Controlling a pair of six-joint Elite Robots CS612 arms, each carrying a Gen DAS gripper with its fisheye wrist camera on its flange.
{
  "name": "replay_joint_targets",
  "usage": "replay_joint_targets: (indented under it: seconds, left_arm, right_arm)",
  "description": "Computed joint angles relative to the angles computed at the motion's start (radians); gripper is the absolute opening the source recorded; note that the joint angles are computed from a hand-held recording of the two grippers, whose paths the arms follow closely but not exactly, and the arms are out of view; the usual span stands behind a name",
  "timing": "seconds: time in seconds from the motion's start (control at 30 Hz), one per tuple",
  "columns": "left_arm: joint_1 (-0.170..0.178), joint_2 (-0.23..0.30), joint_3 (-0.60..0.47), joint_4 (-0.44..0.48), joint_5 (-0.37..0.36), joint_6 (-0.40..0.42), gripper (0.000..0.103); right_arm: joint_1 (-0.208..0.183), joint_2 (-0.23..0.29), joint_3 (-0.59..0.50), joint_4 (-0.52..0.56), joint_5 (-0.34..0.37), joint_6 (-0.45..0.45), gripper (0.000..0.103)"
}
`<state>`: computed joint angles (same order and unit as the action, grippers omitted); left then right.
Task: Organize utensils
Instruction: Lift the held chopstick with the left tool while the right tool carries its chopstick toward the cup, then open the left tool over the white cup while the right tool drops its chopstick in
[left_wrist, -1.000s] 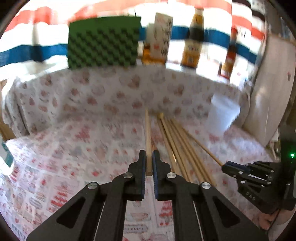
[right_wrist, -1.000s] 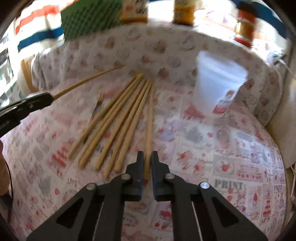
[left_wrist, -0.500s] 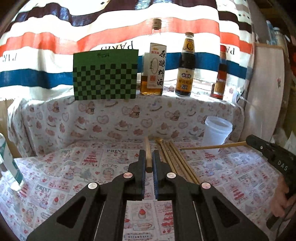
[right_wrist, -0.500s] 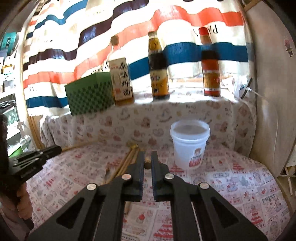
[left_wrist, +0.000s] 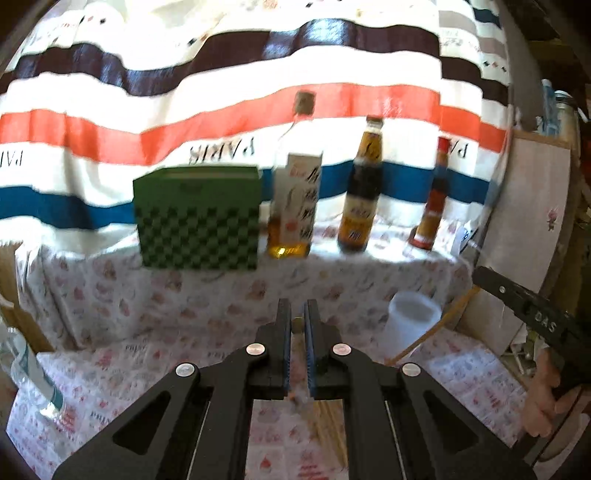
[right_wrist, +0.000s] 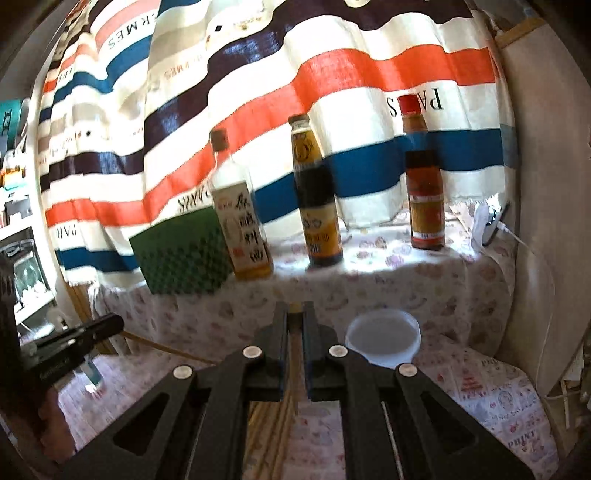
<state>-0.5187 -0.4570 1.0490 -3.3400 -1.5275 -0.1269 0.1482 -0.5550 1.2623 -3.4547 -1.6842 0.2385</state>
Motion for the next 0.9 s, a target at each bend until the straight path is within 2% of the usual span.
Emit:
replay_joint_targets:
  seconds: [0.1, 0.2, 0.23, 0.33, 0.43, 0.5, 0.6, 0.67, 0.77, 0.9]
  left_arm:
    - [-0.006, 0.008, -0.032, -0.005, -0.037, 0.032, 0.006]
    - [0.010, 0.025, -0.087, 0.005, -0.236, 0.007, 0.006]
    - [0.009, 0.031, -0.101, -0.006, -0.253, 0.011, 0.006]
    - [-0.005, 0.043, -0.136, -0.028, -0.232, 0.042, 0.006]
    - [-0.013, 0.064, -0.192, 0.001, -0.249, 0.035, 0.006]
    - [-0.020, 0.081, -0.233, 0.026, -0.257, 0.042, 0.006]
    - [-0.029, 0.109, -0.294, 0.079, -0.270, 0.053, 0.006]
    - [-0.031, 0.127, -0.336, 0.125, -0.293, 0.033, 0.006]
    - [-0.034, 0.155, -0.386, 0.142, -0.310, -0.001, 0.006]
    - [-0.043, 0.183, -0.436, 0.180, -0.277, 0.018, 0.006]
  right_arm:
    - [-0.003, 0.001, -0.021, -0.026, -0.011, 0.001, 0.006]
    - [-0.017, -0.001, -0.031, -0.071, 0.016, 0.023, 0.006]
    - [-0.021, -0.002, -0.035, -0.085, 0.010, 0.037, 0.006]
    - [-0.035, -0.005, -0.036, -0.149, -0.008, 0.074, 0.006]
    - [-0.043, -0.006, -0.028, -0.191, -0.051, 0.093, 0.006]
    - [-0.051, -0.008, -0.029, -0.183, -0.060, 0.082, 0.006]
    - [-0.066, -0.010, -0.030, -0.155, -0.072, 0.117, 0.006]
    - [-0.079, -0.012, -0.029, -0.130, -0.050, 0.143, 0.006]
    - [-0.087, -0.011, -0.029, -0.122, -0.053, 0.146, 0.006]
    - [-0.090, -0.006, -0.042, -0.078, -0.073, 0.131, 0.006]
